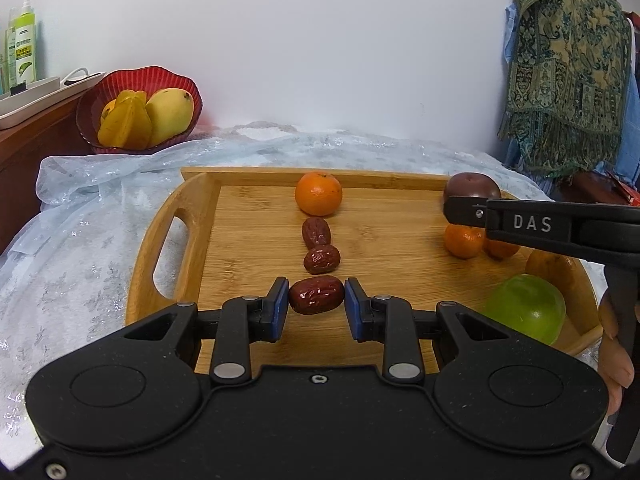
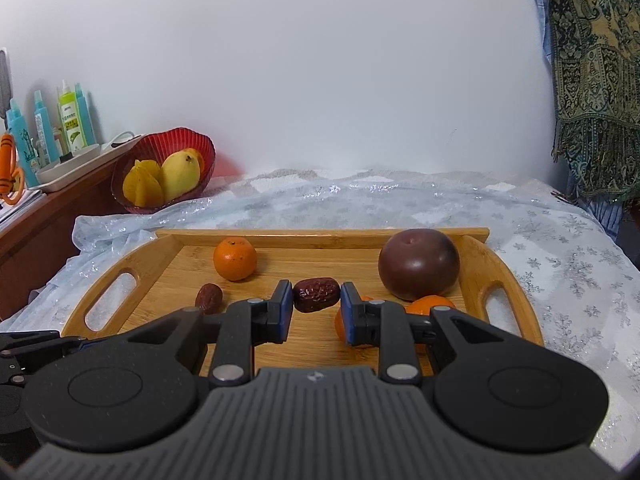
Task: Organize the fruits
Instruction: 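Carry both red dates over the tray with both tools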
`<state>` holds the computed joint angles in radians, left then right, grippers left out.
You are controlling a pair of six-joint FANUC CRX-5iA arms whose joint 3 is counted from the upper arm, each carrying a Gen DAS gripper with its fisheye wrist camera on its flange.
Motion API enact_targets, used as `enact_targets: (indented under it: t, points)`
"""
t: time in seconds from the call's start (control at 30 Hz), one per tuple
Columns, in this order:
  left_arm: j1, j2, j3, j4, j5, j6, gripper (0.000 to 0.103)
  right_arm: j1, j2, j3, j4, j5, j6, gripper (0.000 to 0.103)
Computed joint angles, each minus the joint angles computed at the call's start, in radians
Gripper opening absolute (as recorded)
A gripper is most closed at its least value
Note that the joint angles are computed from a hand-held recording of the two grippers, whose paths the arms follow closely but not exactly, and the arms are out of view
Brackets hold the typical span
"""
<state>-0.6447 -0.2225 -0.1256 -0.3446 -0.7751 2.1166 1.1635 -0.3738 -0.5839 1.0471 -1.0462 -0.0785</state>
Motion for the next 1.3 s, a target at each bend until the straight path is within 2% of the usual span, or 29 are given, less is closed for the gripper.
enact_targets:
  t: [0.47, 1.3]
  points:
    - [0.005, 0.015, 0.003, 0.014, 0.006, -0.006, 0.028, -0.047, 0.037, 0.038, -0.066, 0.053, 0.083, 0.032]
    - [0.004, 0.033, 0.01, 0.011, -0.001, -0.003, 0.028, -0.065, 0.083, 0.107, -0.192, 0.055, 0.223, 0.033]
